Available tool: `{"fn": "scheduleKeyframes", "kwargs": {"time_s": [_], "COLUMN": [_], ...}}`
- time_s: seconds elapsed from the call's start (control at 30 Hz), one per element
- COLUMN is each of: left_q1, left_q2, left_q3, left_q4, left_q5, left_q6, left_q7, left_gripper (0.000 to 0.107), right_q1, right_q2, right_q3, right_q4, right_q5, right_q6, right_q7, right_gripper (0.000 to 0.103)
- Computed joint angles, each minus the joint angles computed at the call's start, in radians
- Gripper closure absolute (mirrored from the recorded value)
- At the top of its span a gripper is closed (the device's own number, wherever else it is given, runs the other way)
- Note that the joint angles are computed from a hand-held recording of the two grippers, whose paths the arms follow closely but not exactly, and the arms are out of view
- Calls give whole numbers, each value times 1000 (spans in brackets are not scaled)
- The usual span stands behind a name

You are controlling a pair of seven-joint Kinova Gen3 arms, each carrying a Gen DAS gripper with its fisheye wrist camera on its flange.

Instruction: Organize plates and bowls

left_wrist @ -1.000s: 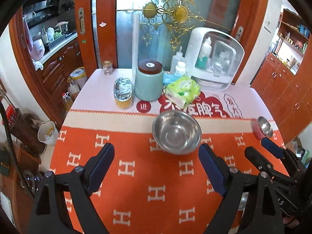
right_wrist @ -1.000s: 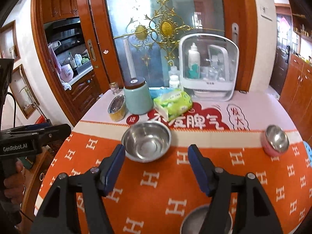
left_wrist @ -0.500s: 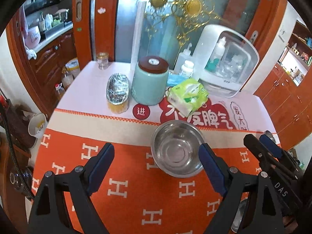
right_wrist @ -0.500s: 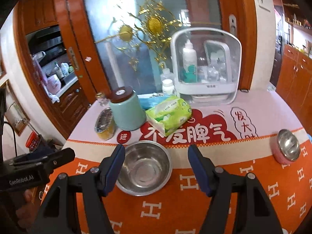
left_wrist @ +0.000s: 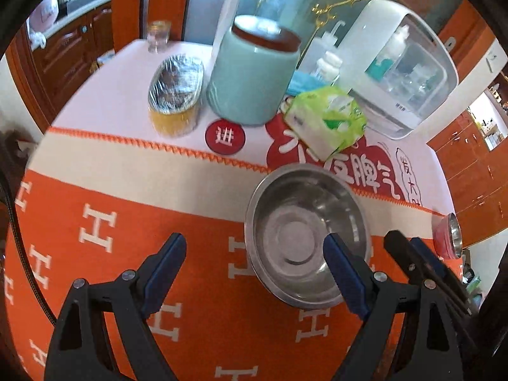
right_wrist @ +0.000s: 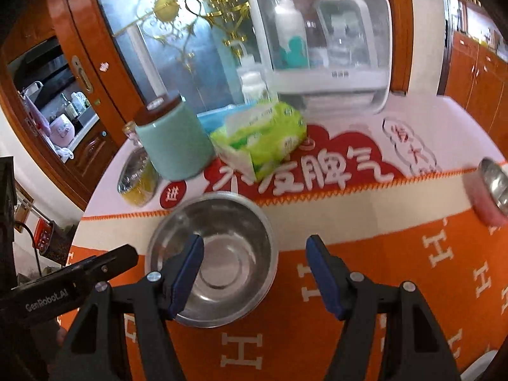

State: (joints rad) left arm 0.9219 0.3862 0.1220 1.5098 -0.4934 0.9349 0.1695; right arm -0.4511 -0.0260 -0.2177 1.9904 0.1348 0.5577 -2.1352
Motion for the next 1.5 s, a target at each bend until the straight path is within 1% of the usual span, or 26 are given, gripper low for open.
{"fn": "scheduleKeyframes", "kwargs": {"time_s": [0.13,0.3,0.33,0.37,0.4,0.43,0.47,0.5,0.53,0.6,0.67,0.7,0.73,0.77,0.87,1.03,1.33,1.5], "left_q1": [-20,-43,-47,-50,-56,-58,-59,-60,-59,-53,-54,-57,-57,-57,-54,-38,-15,11], "left_q2": [20,40,44,45,51,56,63,71,77,87,92,95,99,100,104,110,92,79], "left_q3": [0,-1,-2,-3,-1,-2,-3,-3,-6,-14,-17,-16,-17,-18,-19,-28,-33,-33], "left_q4": [18,38,40,43,42,39,33,26,20,8,7,3,0,-2,-8,-27,-27,-42], "left_q5": [28,73,83,94,105,114,123,129,135,143,152,159,164,169,178,173,157,126], "left_q6": [-48,-105,-114,-123,-131,-134,-134,-134,-132,-124,-132,-133,-135,-137,-139,-122,-106,-69], "left_q7": [-12,-46,-56,-66,-82,-94,-108,-124,-134,-149,-167,-179,-188,-196,-224,-245,-238,-218], "left_gripper": [21,23,25,28,31,37,43,46,50,55,65,67,70,76,83,87,87,87], "right_q1": [-8,2,3,6,7,9,11,14,14,18,21,21,21,21,17,10,21,19], "right_q2": [32,64,71,77,81,88,95,102,107,116,122,125,127,129,130,129,101,67], "right_q3": [-1,21,23,25,27,28,29,29,30,31,32,32,32,33,36,42,40,35], "right_q4": [6,15,18,20,19,17,15,14,12,7,4,2,2,1,1,-1,8,14], "right_q5": [6,-79,-92,-107,-120,-134,-148,-163,-172,-196,-216,-222,-227,-230,-228,-211,-237,-230], "right_q6": [4,-1,-4,-7,-7,-7,-5,-6,-5,1,5,6,6,7,7,15,28,39], "right_q7": [-43,0,6,17,27,39,53,71,80,100,119,128,135,139,135,109,106,94], "right_gripper": [36,36,37,39,45,48,53,57,59,67,72,76,78,81,83,85,85,85]}}
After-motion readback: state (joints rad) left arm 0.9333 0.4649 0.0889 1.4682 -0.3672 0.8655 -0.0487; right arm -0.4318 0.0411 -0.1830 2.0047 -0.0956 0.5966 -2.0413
